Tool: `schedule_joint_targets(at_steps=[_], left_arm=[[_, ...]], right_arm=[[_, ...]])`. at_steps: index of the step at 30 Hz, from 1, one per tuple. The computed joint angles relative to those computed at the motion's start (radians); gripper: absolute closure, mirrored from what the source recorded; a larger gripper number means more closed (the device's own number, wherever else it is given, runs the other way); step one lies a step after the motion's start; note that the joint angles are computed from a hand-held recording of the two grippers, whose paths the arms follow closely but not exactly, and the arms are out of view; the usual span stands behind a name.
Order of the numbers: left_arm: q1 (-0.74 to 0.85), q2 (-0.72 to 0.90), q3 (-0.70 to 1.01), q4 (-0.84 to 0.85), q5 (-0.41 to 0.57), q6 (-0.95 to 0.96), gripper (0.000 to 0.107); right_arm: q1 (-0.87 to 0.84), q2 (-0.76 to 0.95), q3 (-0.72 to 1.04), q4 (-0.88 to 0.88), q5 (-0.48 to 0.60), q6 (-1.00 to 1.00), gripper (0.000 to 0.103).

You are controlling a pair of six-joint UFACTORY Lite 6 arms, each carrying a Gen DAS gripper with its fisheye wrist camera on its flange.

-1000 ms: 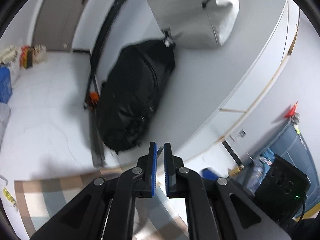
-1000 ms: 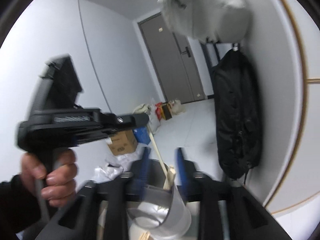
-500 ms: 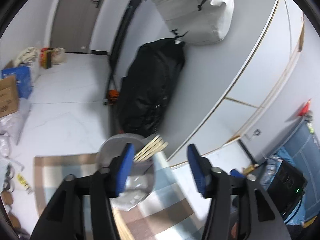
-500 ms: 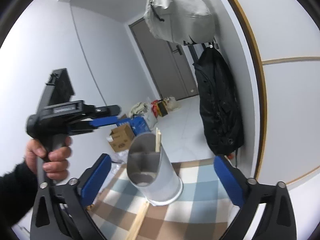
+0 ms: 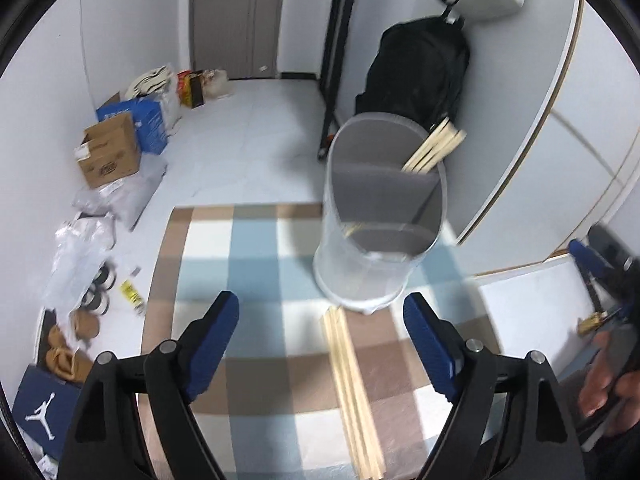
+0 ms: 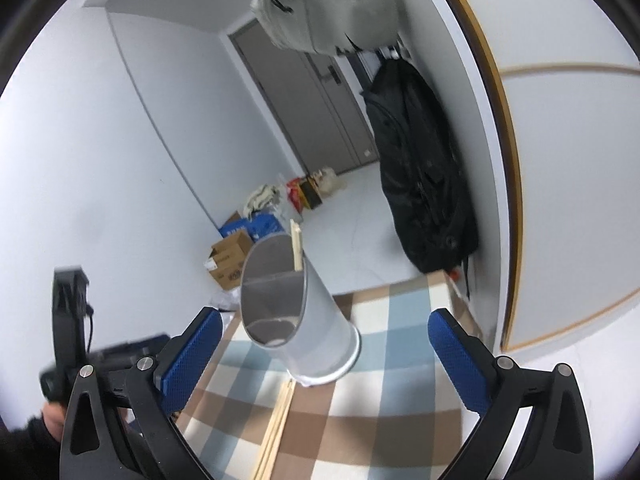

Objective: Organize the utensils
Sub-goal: 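Lower the left tool to the chopstick pile and close on chopsticks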

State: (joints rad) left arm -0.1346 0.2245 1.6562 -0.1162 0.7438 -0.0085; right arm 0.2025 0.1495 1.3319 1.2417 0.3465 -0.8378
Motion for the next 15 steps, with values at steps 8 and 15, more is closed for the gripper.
schedule_joint_targets(at_steps=[8,15], left_arm=[[-0.03,-0.009,-0.164,0.124,-0.047,-0.09,0.026],[-0.039,0.072,-0.115,0.005,0.028,0.036,0.026]], right_arm=[[0.005,0.041,0.028,-0.216,0.04,0.281,0.0],[0.069,0.108,0.117,-0.5,0.056,0.512,0.0]])
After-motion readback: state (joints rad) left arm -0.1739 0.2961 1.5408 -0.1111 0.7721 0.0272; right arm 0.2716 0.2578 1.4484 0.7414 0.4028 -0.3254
